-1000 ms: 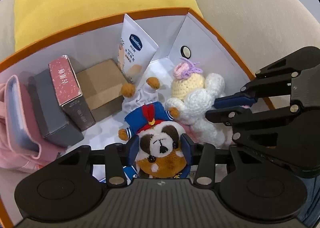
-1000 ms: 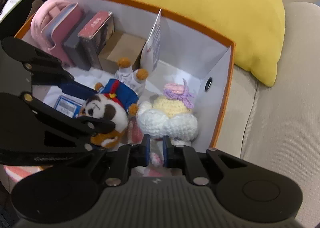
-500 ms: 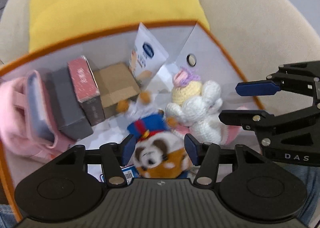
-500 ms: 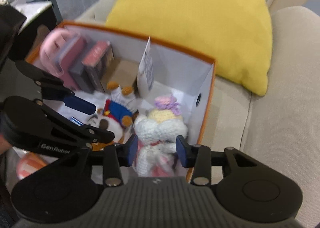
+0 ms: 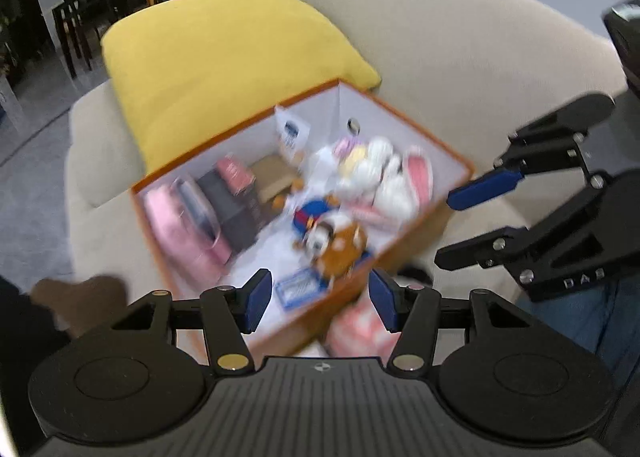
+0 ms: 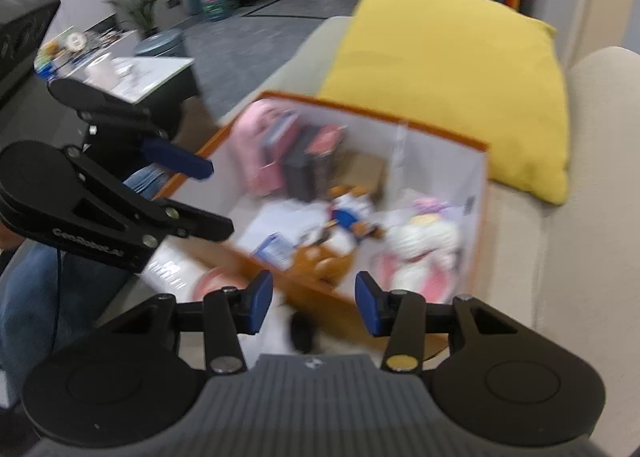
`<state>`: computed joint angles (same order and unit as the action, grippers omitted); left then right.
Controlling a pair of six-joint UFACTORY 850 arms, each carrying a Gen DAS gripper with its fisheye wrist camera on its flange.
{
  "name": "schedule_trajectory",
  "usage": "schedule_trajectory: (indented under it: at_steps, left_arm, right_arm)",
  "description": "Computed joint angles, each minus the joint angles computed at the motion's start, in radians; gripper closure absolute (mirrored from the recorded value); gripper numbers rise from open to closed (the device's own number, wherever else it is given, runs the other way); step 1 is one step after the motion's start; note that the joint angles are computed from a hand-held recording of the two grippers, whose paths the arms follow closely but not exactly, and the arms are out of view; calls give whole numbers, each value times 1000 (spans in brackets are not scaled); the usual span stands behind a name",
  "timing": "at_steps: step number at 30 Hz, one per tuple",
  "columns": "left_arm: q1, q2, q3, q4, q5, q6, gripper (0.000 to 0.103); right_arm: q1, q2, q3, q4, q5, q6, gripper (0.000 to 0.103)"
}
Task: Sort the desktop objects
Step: 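Withdraw both tools and grasp the white popcorn dog plush with the right tool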
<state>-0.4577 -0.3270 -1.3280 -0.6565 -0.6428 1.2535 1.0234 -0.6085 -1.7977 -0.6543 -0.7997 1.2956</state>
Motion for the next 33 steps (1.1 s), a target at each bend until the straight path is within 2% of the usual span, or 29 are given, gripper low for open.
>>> schedule_trajectory:
  at_steps: [5,7,12,15,17,18,19,22,25,28,33]
  left_arm:
    - [55,93,104,11,12,42,40]
    - [58,104,131,39,48,7,44]
    - [74,102,154,127,91,-77,44]
    - [74,92,151,168,95,-122,44]
    - [73,92,155,161,93,-115,44]
    - [74,94,158,146,89,-102,44]
    - [74,95,160,134,83,-95,44]
    - [71,95,165,103,60,-74,44]
    - [62,98,174,94,52,-70,45]
    - [51,100,180,87,35,-64,45]
    - [28,113,197,100,27,-60,46]
  right_arm:
    - [23,-88,-101,42,1,-91,44]
    - [24,-126,-147,63,-4,-124,40]
    - [36,-283,-368,91,-137,-261,30]
    - [36,-383,-516,91,-235,-300,29]
    - [35,-423,-571,91,-267,-310,33]
    - [33,-431,-580,95,-274,-310,39]
    - [31,-430,-575,103,-277,-307,47]
    - [33,-358,-458,97,-230,-242,48]
    - [33,-241,-276,118,-152,-174,49]
    - [36,-123,-94,177,-73,-113,49]
    - [39,-15,95,297,-8,-62,52]
